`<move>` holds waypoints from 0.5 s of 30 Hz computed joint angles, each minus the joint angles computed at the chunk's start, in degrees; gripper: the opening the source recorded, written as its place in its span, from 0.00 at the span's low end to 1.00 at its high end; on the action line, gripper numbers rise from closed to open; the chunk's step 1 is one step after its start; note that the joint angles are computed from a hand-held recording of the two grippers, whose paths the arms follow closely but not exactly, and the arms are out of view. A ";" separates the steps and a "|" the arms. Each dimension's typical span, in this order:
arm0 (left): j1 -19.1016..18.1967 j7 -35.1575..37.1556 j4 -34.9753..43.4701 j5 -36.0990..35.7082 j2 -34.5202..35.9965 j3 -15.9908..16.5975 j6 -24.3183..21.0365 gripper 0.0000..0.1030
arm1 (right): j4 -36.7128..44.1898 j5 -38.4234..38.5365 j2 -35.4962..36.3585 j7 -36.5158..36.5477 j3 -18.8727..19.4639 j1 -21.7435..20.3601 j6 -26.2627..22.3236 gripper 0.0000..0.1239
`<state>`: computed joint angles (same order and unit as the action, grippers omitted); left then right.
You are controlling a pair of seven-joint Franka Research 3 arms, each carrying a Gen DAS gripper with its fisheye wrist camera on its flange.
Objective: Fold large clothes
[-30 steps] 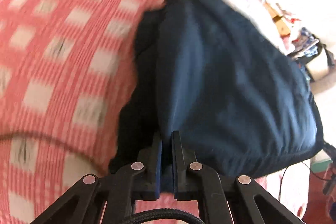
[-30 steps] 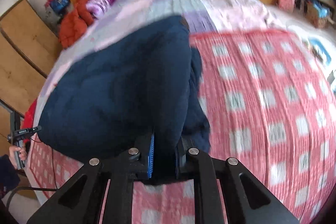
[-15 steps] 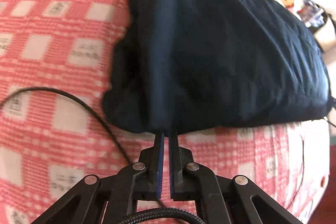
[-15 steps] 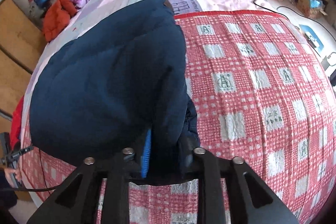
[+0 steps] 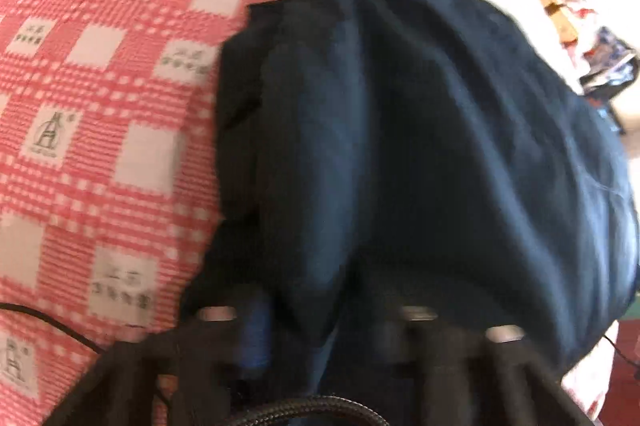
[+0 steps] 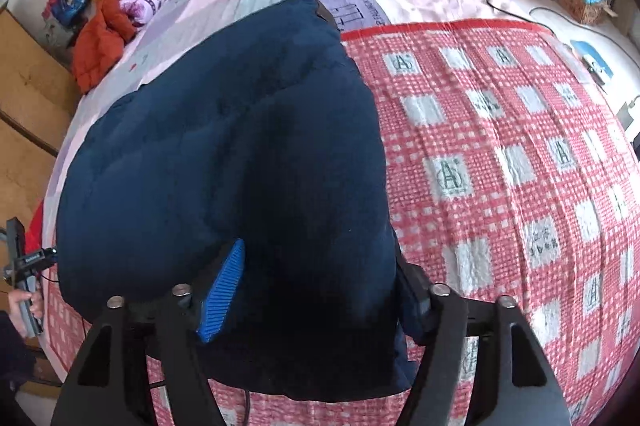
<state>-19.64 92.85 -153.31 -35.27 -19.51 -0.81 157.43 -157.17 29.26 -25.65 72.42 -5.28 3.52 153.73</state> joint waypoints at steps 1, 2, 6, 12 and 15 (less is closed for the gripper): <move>-0.76 0.84 -1.74 -1.02 -1.94 -0.08 1.25 0.07 | -0.61 0.62 -0.82 -0.96 -0.46 0.46 0.48 0.29; -1.80 1.31 -3.66 -2.83 -4.15 0.76 1.66 0.04 | -1.68 0.92 -2.29 -1.59 -0.59 0.54 1.36 0.25; 0.18 -5.04 -10.95 0.62 -14.33 0.38 -0.13 0.01 | -4.10 1.34 -7.17 -4.31 -1.92 0.72 0.53 0.15; -1.94 -8.25 -13.54 5.89 -16.50 2.78 -3.74 0.00 | -5.43 0.50 -8.54 -4.95 -2.27 -1.22 -2.16 0.14; -1.73 -10.31 -12.93 8.91 -16.48 1.15 -2.82 0.01 | -4.21 -0.91 -6.68 -3.93 -0.54 -1.74 -1.52 0.16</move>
